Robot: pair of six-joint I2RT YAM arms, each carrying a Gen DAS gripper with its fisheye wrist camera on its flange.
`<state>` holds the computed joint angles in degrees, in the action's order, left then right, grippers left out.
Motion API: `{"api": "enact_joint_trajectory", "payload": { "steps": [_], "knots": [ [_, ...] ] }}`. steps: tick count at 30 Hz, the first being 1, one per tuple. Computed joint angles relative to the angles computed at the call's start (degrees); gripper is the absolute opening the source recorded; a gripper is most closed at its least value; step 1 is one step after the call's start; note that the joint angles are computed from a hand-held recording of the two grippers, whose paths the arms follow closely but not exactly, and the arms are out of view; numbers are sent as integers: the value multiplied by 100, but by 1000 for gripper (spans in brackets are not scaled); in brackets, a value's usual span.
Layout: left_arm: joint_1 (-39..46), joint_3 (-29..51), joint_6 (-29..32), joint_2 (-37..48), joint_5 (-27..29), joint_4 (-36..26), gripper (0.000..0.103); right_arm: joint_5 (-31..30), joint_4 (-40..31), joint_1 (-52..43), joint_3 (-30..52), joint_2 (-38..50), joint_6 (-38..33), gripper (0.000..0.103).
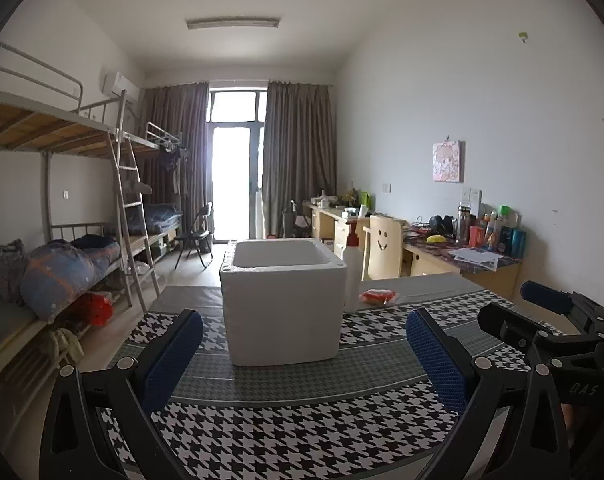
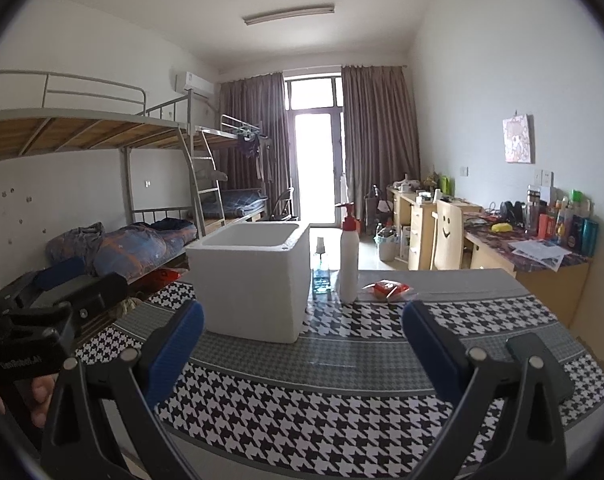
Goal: Organize soft objects
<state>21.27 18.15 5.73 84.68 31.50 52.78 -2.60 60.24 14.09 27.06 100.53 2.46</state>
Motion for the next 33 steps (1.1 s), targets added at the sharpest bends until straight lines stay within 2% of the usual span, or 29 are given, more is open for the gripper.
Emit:
{"api": "enact_joint_trajectory", "payload": {
  "steps": [15, 33],
  "knots": [
    [70, -295, 56, -134, 62, 267, 102, 71, 692, 23, -420, 136, 95, 101],
    [101, -339, 150, 4, 134, 287, 102, 299, 1044, 94, -586, 448, 105, 101]
  ]
}}
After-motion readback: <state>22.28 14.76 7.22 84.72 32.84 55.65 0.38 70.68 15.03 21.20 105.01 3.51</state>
